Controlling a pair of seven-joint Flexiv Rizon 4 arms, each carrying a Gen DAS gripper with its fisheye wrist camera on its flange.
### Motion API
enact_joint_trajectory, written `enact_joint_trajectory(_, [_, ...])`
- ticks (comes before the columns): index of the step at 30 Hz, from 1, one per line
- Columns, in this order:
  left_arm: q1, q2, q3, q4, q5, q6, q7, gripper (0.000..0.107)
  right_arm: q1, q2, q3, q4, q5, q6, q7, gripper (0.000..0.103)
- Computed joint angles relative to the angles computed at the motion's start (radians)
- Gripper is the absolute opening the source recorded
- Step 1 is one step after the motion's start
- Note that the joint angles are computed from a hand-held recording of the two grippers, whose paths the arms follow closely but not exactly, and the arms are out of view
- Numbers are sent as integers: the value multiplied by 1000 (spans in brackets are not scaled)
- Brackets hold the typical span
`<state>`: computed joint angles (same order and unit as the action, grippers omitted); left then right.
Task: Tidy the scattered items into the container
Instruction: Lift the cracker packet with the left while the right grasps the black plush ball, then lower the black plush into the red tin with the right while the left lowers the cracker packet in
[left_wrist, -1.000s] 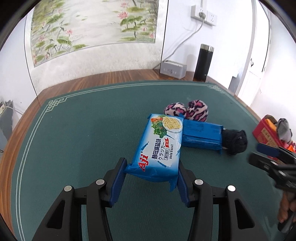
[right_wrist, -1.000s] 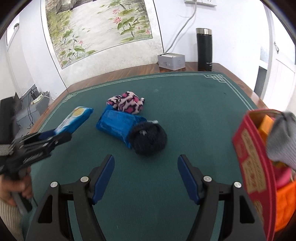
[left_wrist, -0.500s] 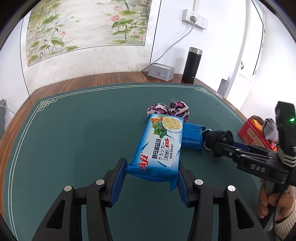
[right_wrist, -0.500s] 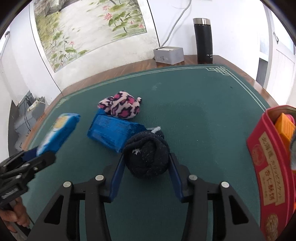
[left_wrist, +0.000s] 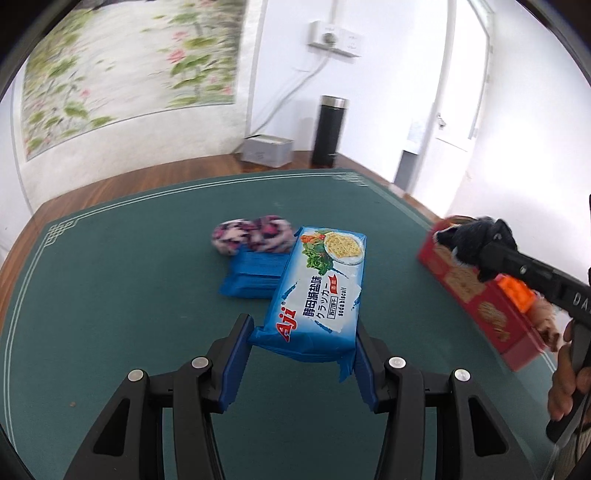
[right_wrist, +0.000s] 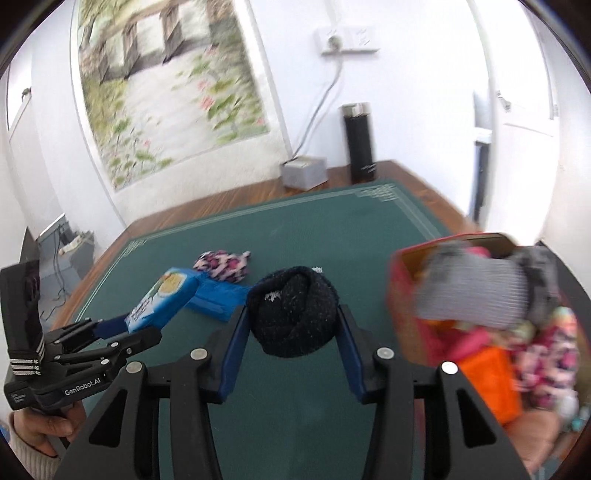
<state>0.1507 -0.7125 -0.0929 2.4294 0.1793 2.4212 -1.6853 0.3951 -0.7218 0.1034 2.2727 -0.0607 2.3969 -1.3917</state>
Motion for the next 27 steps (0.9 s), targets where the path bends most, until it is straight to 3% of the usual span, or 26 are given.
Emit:
enact_joint_trajectory(4, [-30,10,-26,1,13,0,-3,52,-49,35,-14,91,44,108,-18,51])
enact_joint_trajectory(8, [-74,27,-48,-8,16,-13,-3,53,-61,74,-57,153,140,150,-57,51])
enact_joint_trajectory(15, [-160,37,-85,-63,1,-64,2,53,-141,78,-87,163,167,110,-57,51])
enact_joint_trajectory(27, [-247,-10,-138,-256,-54,-260,49,52,-112,19,-118,127,193,77,-159,51])
